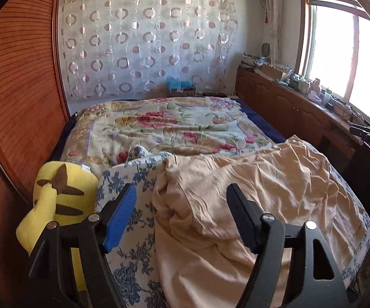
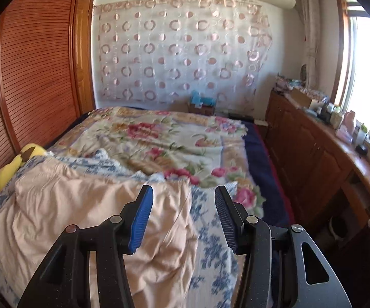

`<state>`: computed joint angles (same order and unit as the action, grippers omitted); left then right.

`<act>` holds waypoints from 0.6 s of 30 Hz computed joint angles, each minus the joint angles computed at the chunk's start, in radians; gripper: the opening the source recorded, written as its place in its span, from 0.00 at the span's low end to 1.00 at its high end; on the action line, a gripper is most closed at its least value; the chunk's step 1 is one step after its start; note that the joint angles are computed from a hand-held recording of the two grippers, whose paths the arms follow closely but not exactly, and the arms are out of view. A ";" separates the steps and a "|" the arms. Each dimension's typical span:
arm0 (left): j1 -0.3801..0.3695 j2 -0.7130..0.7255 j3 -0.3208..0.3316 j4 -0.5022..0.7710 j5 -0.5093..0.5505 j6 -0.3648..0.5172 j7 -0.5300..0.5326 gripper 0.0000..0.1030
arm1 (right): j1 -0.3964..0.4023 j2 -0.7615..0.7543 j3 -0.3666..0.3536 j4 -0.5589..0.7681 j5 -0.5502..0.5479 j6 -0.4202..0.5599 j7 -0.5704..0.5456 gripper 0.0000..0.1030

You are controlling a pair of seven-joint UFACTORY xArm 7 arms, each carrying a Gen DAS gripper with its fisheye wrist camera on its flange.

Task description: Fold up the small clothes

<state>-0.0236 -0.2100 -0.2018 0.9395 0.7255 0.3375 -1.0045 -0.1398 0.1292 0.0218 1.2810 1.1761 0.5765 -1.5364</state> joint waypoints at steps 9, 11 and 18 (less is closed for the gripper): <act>-0.012 -0.099 -0.022 -0.202 -0.091 -0.031 0.021 0.72 | -0.093 0.025 -0.063 0.034 -0.201 0.262 0.129 0.51; -0.007 -0.125 -0.046 -0.232 -0.102 -0.009 0.018 0.72 | -0.110 0.036 -0.062 0.043 -0.220 0.298 0.139 0.50; -0.043 -0.223 -0.056 -0.349 -0.217 0.007 0.080 0.68 | -0.133 0.102 -0.045 0.122 -0.327 0.309 0.221 0.50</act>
<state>-0.0667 -0.4331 -0.2582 0.5905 0.5087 0.3446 -0.9249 -0.2727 0.2314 -0.0237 1.4033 0.8494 0.8860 -1.3154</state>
